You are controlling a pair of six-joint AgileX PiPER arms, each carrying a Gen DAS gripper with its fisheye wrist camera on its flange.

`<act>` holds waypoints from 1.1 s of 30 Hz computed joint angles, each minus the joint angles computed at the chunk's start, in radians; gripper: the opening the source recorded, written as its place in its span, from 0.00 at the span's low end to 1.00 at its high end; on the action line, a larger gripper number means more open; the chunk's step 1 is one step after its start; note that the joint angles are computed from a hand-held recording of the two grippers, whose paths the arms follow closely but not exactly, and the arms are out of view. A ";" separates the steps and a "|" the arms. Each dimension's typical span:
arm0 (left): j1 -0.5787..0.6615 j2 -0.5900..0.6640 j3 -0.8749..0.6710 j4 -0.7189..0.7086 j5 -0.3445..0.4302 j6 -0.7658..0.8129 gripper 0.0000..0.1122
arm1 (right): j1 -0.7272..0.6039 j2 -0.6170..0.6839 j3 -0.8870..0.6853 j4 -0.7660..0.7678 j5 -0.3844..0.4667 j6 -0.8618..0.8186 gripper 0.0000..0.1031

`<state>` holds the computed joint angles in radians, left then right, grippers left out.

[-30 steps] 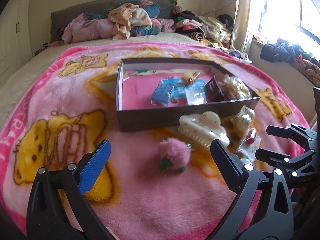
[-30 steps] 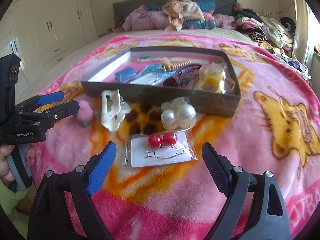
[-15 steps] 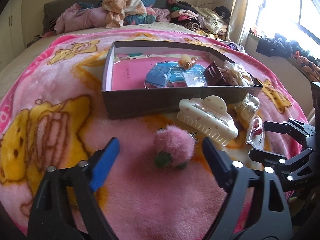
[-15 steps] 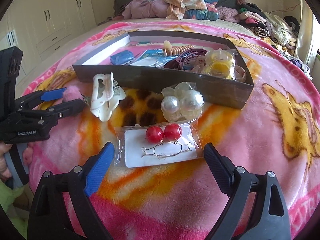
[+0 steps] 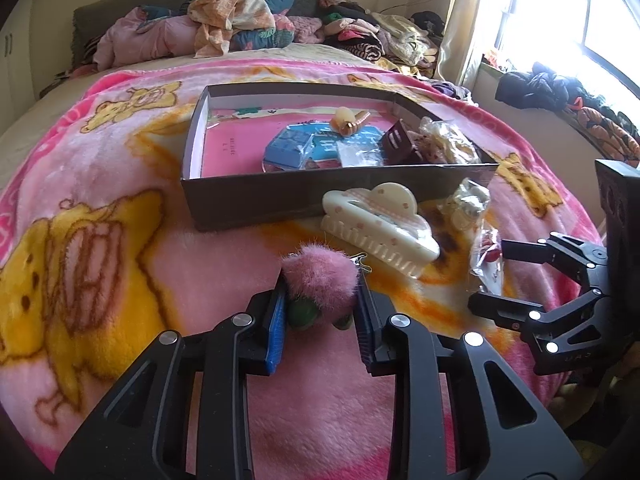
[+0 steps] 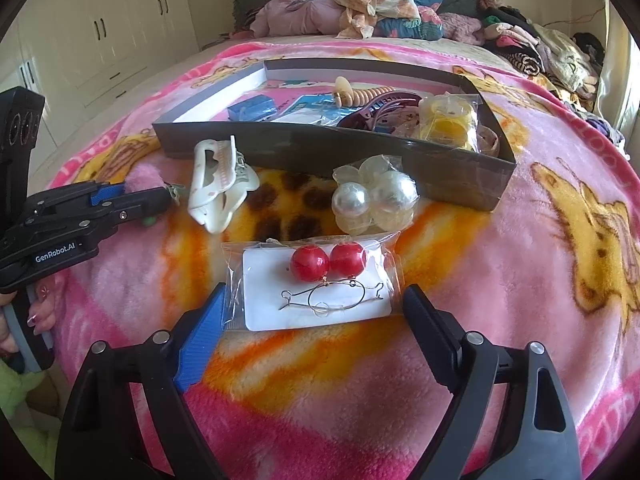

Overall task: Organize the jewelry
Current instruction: 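Grasp the pink pompom hair tie with the left tool while the right tool grasps the red-bead earring card, then lower the pompom into the box and open the left tool while the right tool releases the earring card inside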

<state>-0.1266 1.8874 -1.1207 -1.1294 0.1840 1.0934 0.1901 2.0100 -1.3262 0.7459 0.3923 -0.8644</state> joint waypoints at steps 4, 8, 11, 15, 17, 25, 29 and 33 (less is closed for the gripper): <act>-0.004 -0.033 0.019 -0.017 0.010 0.014 0.19 | -0.033 -0.026 0.013 0.088 0.048 -0.063 0.78; -0.015 -0.057 0.019 -0.015 0.010 0.013 0.19 | -0.052 -0.047 0.006 0.115 0.075 -0.070 0.62; -0.023 -0.060 -0.001 0.005 0.016 -0.010 0.19 | -0.054 -0.061 0.016 0.140 0.068 -0.103 0.60; -0.033 -0.056 -0.036 0.038 0.024 -0.050 0.19 | -0.058 -0.070 0.023 0.160 0.073 -0.119 0.56; -0.040 -0.055 -0.046 0.030 0.025 -0.046 0.19 | -0.067 -0.077 0.030 0.191 0.079 -0.145 0.56; -0.060 -0.043 -0.098 0.044 0.029 -0.067 0.19 | -0.109 -0.118 0.050 0.311 0.092 -0.224 0.54; -0.063 -0.030 -0.137 0.080 0.029 -0.102 0.19 | -0.117 -0.132 0.039 0.324 0.077 -0.233 0.53; -0.065 0.003 -0.197 0.150 0.033 -0.180 0.19 | -0.113 -0.131 0.004 0.296 0.055 -0.213 0.48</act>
<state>-0.1915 1.8901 -1.3179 -0.9791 0.2171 0.9137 0.0770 1.8791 -1.3218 1.0416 0.4474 -1.0772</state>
